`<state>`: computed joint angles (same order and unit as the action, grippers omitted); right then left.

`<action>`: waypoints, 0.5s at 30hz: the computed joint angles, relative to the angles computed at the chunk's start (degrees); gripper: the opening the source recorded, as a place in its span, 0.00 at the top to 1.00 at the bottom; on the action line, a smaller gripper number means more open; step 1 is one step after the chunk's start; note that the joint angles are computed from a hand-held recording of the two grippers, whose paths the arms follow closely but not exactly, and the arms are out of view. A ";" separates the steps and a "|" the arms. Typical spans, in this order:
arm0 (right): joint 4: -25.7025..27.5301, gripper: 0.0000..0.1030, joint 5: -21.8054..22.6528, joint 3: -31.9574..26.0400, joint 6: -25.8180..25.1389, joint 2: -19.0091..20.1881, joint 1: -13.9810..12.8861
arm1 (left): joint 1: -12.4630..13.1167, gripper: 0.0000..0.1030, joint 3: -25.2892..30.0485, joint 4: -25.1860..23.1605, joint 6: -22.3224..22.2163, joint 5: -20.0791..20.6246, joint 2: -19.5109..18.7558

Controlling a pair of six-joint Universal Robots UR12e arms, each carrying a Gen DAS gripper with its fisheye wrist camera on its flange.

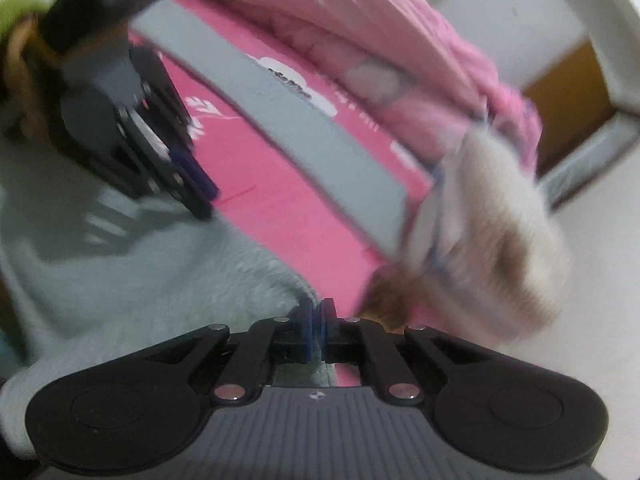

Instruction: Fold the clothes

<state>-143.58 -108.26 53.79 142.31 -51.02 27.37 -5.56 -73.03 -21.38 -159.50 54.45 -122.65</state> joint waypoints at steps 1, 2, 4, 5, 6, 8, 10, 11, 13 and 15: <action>-0.81 0.97 -1.23 -1.46 -3.16 0.96 0.13 | -0.02 0.93 0.06 1.25 -0.85 0.57 -0.08; -1.88 0.97 -2.36 -2.89 -6.79 2.14 0.20 | -0.12 0.93 0.27 1.37 -1.02 1.26 -0.20; -4.96 0.97 -4.00 -4.45 -14.75 4.31 0.15 | -0.37 0.93 1.01 -0.18 -0.94 2.41 -0.56; -4.67 0.97 -4.29 -5.30 -17.24 5.39 -0.03 | -0.53 0.93 1.38 -1.33 -0.60 3.02 -0.75; -4.58 0.97 -4.42 -5.66 -18.46 6.21 -0.26 | -0.74 0.93 1.64 -2.50 0.03 3.88 -0.90; -4.85 0.97 -5.59 -5.55 -17.49 7.29 -0.74 | -1.18 0.92 1.81 -4.03 1.25 5.92 -1.09; -3.64 0.96 -7.41 -5.25 -13.72 7.75 -1.22 | -1.26 0.92 1.57 -4.34 1.87 6.67 -1.05; -2.53 0.96 -8.38 -5.32 -11.14 8.04 -1.39 | -1.16 0.92 1.45 -4.24 1.89 6.47 -1.02; -1.07 0.95 -7.87 -3.54 -0.15 6.42 -2.47 | -1.09 0.91 1.78 -4.79 1.99 6.30 -1.12; -0.99 0.93 -5.82 -0.48 11.85 3.81 -3.83 | -0.97 0.89 2.18 -5.37 1.60 5.99 -1.22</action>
<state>-144.57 -114.08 53.32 154.16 -47.21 23.53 -6.53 -70.86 -26.75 -157.90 60.43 -123.88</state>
